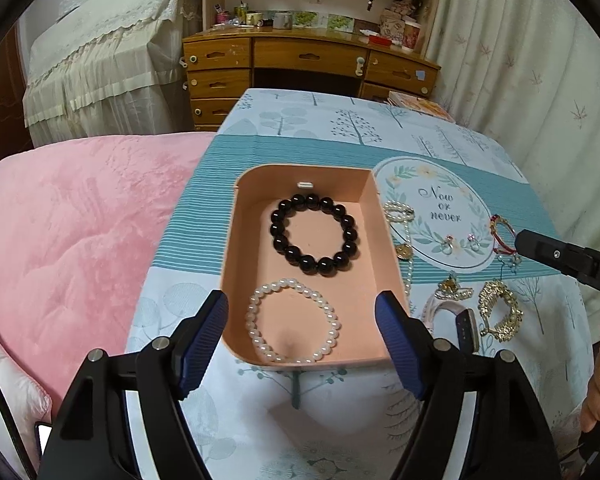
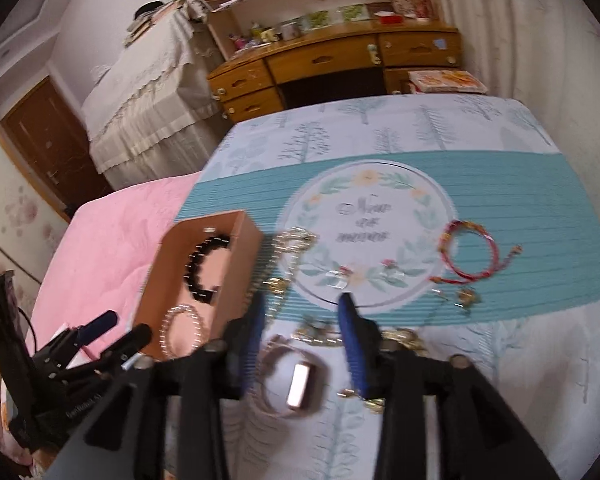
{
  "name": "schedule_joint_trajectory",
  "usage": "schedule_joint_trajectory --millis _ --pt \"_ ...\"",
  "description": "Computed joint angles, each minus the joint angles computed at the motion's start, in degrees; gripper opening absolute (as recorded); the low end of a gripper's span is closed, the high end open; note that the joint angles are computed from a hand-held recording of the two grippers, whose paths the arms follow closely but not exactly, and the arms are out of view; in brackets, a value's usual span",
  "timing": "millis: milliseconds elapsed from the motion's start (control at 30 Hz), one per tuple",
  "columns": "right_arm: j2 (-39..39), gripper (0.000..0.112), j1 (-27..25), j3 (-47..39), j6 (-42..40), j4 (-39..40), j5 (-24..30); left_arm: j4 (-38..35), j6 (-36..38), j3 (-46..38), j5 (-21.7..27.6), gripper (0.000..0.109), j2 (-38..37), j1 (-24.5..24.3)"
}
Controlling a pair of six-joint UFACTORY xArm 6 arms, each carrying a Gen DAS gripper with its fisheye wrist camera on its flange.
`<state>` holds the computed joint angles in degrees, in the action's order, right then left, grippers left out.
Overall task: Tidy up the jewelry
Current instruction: 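Move left tool over pink-band watch while right tool approaches gold hair comb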
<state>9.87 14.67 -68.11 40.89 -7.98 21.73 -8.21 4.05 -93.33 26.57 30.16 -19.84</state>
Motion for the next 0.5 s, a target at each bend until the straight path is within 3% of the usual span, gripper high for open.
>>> schedule_joint_trajectory --millis 167,400,500 --pt "-1.83 0.043 -2.11 2.7 -5.11 4.84 1.88 -0.84 2.05 2.08 -1.73 0.074 -1.73 -2.06" --pt "-5.58 0.042 -4.94 9.77 -5.55 4.17 -3.0 -1.86 8.49 3.39 -0.95 0.074 -3.16 -6.6" --pt "-6.47 0.043 -5.7 12.17 -9.73 9.22 -4.75 -1.49 10.17 2.24 0.64 0.067 -2.34 -7.97"
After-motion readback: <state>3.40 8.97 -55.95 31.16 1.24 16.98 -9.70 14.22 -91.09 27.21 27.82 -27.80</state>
